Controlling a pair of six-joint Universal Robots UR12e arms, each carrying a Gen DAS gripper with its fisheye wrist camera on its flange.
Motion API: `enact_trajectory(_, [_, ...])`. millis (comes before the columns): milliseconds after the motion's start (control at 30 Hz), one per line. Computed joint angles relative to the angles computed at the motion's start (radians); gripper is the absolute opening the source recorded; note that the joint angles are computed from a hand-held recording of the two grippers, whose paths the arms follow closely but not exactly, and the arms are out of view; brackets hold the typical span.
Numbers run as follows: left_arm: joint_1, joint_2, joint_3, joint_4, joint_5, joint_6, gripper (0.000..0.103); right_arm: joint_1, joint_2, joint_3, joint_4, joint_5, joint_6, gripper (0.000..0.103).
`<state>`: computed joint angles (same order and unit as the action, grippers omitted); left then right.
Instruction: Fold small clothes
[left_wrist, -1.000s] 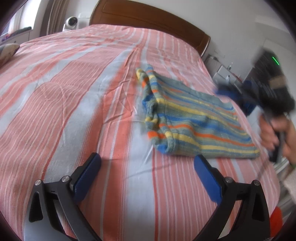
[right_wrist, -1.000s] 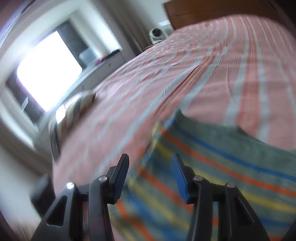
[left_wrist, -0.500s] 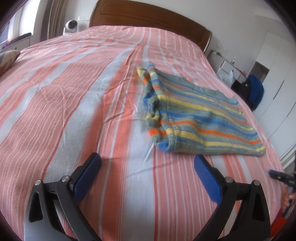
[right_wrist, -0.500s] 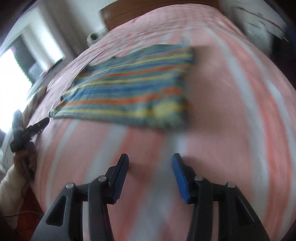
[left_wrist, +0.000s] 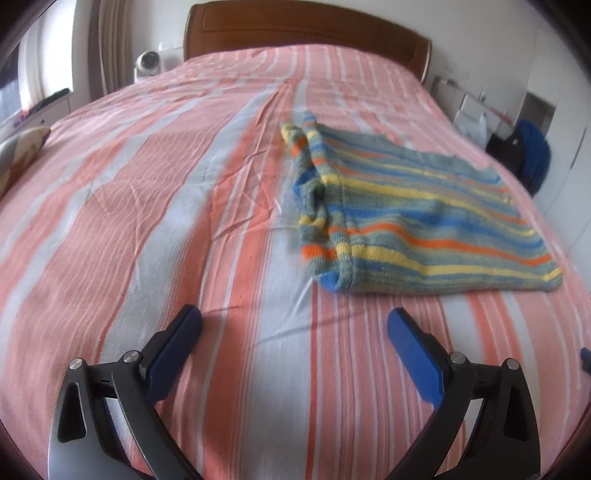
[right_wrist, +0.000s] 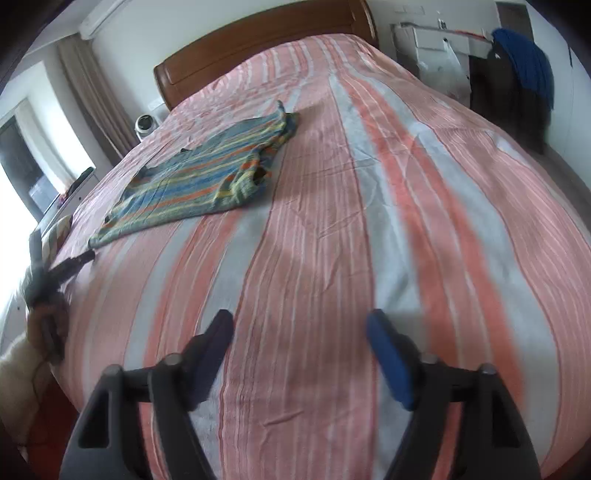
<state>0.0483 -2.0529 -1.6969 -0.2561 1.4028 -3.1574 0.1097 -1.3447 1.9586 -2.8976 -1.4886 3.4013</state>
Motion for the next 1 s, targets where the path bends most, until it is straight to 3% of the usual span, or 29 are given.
enact_trajectory(133, [-0.02,0.033,0.017,-0.134,0.065,-0.038,0.1,0.019,0.012,0.006,-0.027,-0.034,-0.016,0.091])
enact_trajectory(233, [-0.035,0.061,-0.001,-0.113,0.064,-0.066,0.1,0.023,0.013,0.01,-0.039,-0.04,-0.024,0.095])
enact_trajectory(333, [-0.069,0.079,-0.01,-0.059,0.068,-0.038,0.1,0.018,0.011,0.016,-0.051,-0.025,-0.019,0.095])
enact_trajectory(467, [-0.12,0.072,0.011,-0.017,0.0,0.04,0.1,-0.009,-0.006,0.026,-0.052,0.047,0.032,0.094])
enact_trajectory(633, [-0.194,0.001,0.095,-0.045,-0.114,0.187,0.1,-0.06,-0.04,0.053,-0.094,0.109,0.155,0.094])
enact_trajectory(733, [-0.246,-0.053,0.174,-0.151,-0.165,0.35,0.1,-0.089,-0.043,0.04,-0.103,0.142,0.134,0.094])
enact_trajectory(800, [-0.276,-0.08,0.205,-0.162,-0.142,0.418,0.1,-0.106,-0.031,0.005,-0.079,0.159,0.08,0.094])
enact_trajectory(867, [-0.315,-0.115,0.237,-0.139,-0.032,0.472,0.086,-0.126,-0.006,-0.049,-0.042,0.201,0.022,0.094])
enact_trajectory(933, [-0.333,-0.145,0.274,-0.151,0.039,0.463,0.023,-0.145,0.034,-0.12,0.009,0.259,-0.024,0.093])
enact_trajectory(967, [-0.334,-0.151,0.281,-0.137,0.065,0.429,0.009,-0.152,0.055,-0.154,0.03,0.291,-0.043,0.093])
enact_trajectory(1000, [-0.328,-0.152,0.286,-0.142,0.05,0.395,0.007,-0.159,0.079,-0.193,0.056,0.327,-0.061,0.092])
